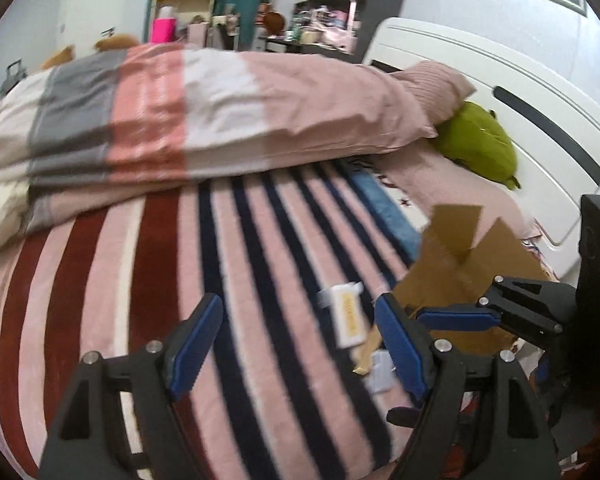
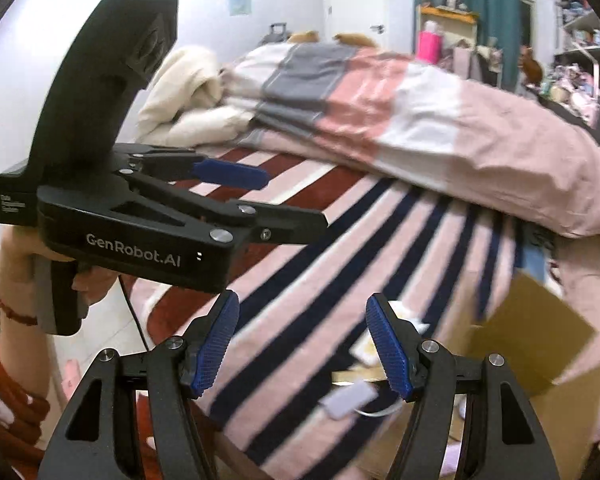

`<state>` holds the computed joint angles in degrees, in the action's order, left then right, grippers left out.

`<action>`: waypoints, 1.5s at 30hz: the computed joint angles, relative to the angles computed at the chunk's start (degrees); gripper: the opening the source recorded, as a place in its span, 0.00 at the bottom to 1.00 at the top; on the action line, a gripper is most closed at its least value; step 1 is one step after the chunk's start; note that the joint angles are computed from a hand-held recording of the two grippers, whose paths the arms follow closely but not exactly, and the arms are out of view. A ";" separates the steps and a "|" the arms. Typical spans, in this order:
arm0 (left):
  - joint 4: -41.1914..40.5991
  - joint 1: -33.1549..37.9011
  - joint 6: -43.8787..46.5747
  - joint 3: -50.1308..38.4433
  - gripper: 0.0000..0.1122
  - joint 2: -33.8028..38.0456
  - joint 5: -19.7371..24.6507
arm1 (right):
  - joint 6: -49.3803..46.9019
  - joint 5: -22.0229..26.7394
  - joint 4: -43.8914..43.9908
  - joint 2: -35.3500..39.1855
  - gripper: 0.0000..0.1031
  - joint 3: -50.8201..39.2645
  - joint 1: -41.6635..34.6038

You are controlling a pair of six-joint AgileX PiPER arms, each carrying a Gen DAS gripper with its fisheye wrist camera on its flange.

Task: Organize rigid objects
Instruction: 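Grasp the white KATO-KATO tube with the right gripper and lift it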

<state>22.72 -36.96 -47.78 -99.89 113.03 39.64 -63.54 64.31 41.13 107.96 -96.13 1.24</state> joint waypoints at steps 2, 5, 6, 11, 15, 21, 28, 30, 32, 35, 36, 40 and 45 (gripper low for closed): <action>2.68 1.10 -3.90 7.82 0.68 -2.67 -4.39 | 1.72 -2.29 -1.98 0.85 0.61 1.75 3.28; 5.38 2.97 -8.96 16.69 0.68 -5.05 -10.82 | 4.12 -4.65 -3.33 3.17 0.61 3.04 5.63; 5.93 3.43 -10.12 18.59 0.68 -5.40 -12.41 | 5.32 -6.00 -4.11 4.14 0.61 3.66 6.53; 5.81 5.41 -11.70 25.39 0.68 -5.75 -19.53 | 11.96 -12.18 -8.99 9.09 0.61 4.28 8.13; 3.35 6.24 -9.41 26.92 0.68 -5.07 -21.89 | 22.11 -21.16 -17.69 12.02 0.61 4.30 8.44; 1.42 6.79 -7.84 27.22 0.68 -4.20 -23.55 | 31.46 -28.65 -23.39 15.31 0.61 2.34 7.54; 3.76 6.09 -10.43 27.83 0.68 -5.08 -22.62 | 41.37 -27.75 -31.96 21.65 0.35 -5.07 9.27; 3.67 6.09 -10.34 27.95 0.68 -5.25 -22.24 | 37.87 -29.80 -28.89 20.63 0.32 -3.16 9.09; 3.87 5.90 -10.49 28.02 0.68 -5.49 -21.94 | 31.44 -30.59 -24.17 18.94 0.31 -0.63 9.22; 3.82 5.73 -10.39 27.99 0.68 -5.94 -21.56 | 20.54 -24.58 -14.95 17.79 0.31 -0.02 8.89; 3.83 5.59 -10.42 28.06 0.68 -6.03 -21.47 | 18.55 -22.09 -13.56 17.94 0.31 -0.50 9.04; 3.81 5.09 -10.83 28.23 0.68 -5.95 -20.44 | 16.53 -14.76 -14.03 19.63 0.31 -2.61 10.47; 2.43 4.28 -10.21 28.16 0.68 -5.83 -19.46 | 12.88 -20.59 -12.30 17.88 0.30 2.01 10.86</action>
<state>25.16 -32.67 -57.99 -71.73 107.20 20.19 -50.66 43.72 28.83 125.84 -94.11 12.09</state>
